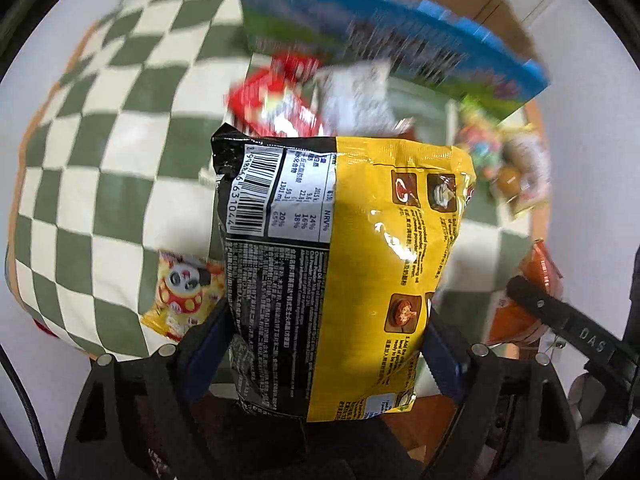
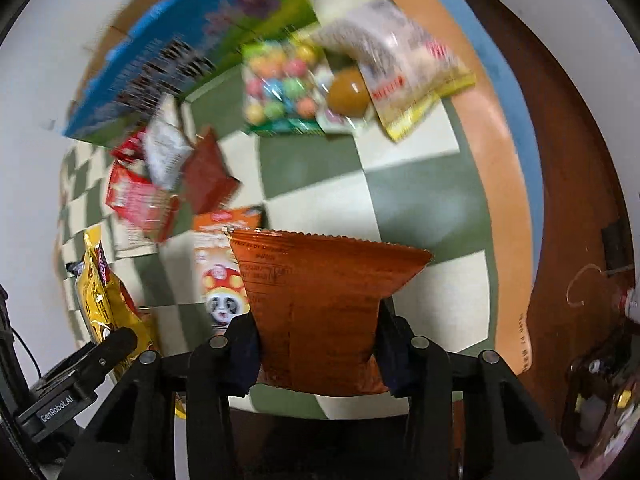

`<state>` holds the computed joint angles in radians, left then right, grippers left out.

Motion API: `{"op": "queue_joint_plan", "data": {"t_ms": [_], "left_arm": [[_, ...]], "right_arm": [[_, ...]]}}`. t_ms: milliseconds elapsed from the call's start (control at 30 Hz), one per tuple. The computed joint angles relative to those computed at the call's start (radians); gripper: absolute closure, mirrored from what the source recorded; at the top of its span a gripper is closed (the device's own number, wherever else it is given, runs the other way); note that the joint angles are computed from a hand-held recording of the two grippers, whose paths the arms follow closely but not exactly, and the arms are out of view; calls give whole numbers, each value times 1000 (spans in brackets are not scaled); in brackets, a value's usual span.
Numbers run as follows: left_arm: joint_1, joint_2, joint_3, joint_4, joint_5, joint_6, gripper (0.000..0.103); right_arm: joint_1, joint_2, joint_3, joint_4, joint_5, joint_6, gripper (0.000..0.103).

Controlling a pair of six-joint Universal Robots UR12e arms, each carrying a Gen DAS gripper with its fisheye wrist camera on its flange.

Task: Organize snacks
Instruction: 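Carry both bags into the cardboard box and open both tools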

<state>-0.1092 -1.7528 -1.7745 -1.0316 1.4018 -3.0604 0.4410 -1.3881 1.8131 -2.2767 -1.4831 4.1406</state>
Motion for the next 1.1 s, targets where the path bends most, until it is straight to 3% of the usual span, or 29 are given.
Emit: {"op": "queue_joint_plan", "data": {"t_ms": [167, 267, 333, 567, 700, 833, 1100], "left_arm": [[-5, 20, 50, 33, -36, 15, 17], [-11, -12, 105, 57, -55, 25, 17], [-23, -52, 155, 70, -64, 26, 17], [-27, -197, 363, 58, -107, 47, 17], [-26, -305, 528, -17, -138, 59, 16], [-30, -424, 709, -144, -150, 84, 16], [-46, -671, 1081, -493, -123, 100, 16]], "right_arm": [[-6, -24, -30, -39, -14, -59, 54], [-9, -17, -76, -52, -23, -93, 54], [-17, -21, -106, -53, -34, -124, 54], [-38, 69, -277, -31, -115, -204, 54], [-59, 137, -375, 2, -179, -232, 54], [-80, 210, -475, 44, -205, -261, 54], [-142, 336, -606, 92, -113, -313, 54]]}}
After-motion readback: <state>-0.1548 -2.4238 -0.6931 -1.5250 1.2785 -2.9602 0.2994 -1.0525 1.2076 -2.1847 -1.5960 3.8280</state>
